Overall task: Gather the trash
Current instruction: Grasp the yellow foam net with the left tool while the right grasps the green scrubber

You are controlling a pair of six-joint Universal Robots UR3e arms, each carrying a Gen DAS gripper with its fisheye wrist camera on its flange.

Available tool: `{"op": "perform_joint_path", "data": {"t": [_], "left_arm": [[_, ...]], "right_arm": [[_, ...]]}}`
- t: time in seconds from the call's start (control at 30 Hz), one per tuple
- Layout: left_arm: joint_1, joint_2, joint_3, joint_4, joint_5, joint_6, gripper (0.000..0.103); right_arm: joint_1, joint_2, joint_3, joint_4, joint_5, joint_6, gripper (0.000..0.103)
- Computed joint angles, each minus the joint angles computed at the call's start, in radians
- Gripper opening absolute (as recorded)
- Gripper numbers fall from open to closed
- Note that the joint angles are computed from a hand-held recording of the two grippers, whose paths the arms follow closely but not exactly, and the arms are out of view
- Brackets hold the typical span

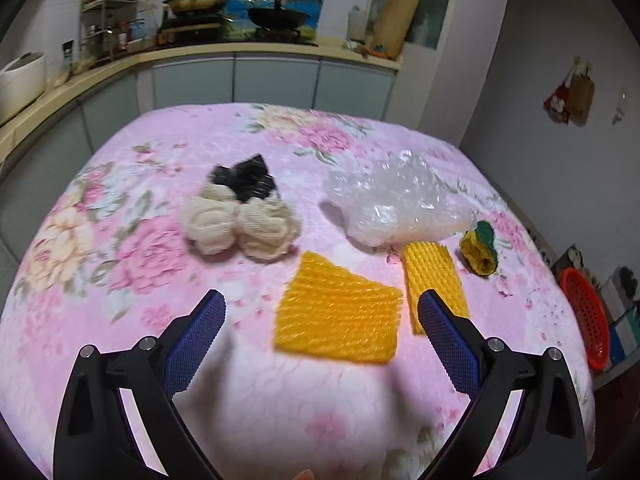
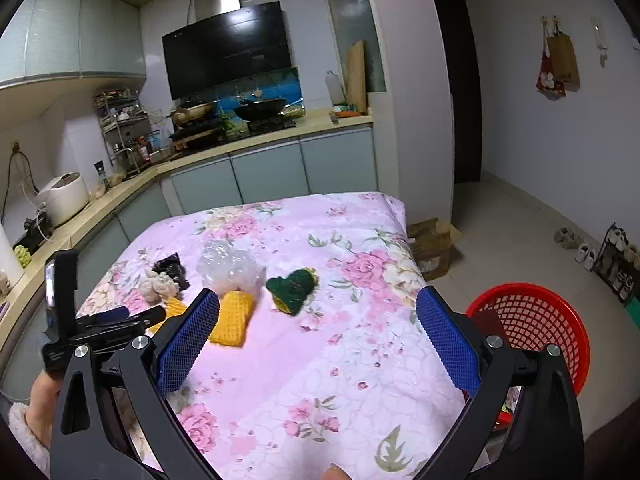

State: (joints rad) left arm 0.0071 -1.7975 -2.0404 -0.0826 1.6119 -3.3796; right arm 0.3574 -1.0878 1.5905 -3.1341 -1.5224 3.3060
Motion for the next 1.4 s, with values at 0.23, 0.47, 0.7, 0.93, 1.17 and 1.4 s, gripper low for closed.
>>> {"op": "perform_joint_path", "data": {"t": [0.23, 0.47, 0.7, 0.93, 1.17, 1.4], "left_arm": [[0.007, -0.116, 0.112, -0.096, -0.025, 0.012, 0.076], [0.008, -0.121, 0.099, -0.083, -0.047, 0.026, 0.056], [0.021, -0.078, 0.036, -0.043, -0.066, 0.020, 0.029], [0.054, -0.027, -0.030, -0.012, -0.112, 0.011, 0.014], [0.084, 0.079, -0.116, 0.033, -0.126, -0.001, 0.013], [0.084, 0.164, -0.165, 0.066, -0.088, 0.002, 0.013]], "right_arm": [[-0.014, 0.022, -0.016, 0.025, 0.004, -0.003, 0.096], [-0.017, 0.056, -0.046, 0.038, 0.007, -0.001, 0.096], [-0.009, 0.087, -0.068, 0.055, 0.005, 0.000, 0.096], [-0.003, 0.115, -0.100, 0.087, 0.022, 0.014, 0.096], [0.005, 0.149, -0.145, 0.117, 0.018, 0.018, 0.096], [0.009, 0.267, -0.334, 0.227, 0.022, 0.020, 0.096]]}}
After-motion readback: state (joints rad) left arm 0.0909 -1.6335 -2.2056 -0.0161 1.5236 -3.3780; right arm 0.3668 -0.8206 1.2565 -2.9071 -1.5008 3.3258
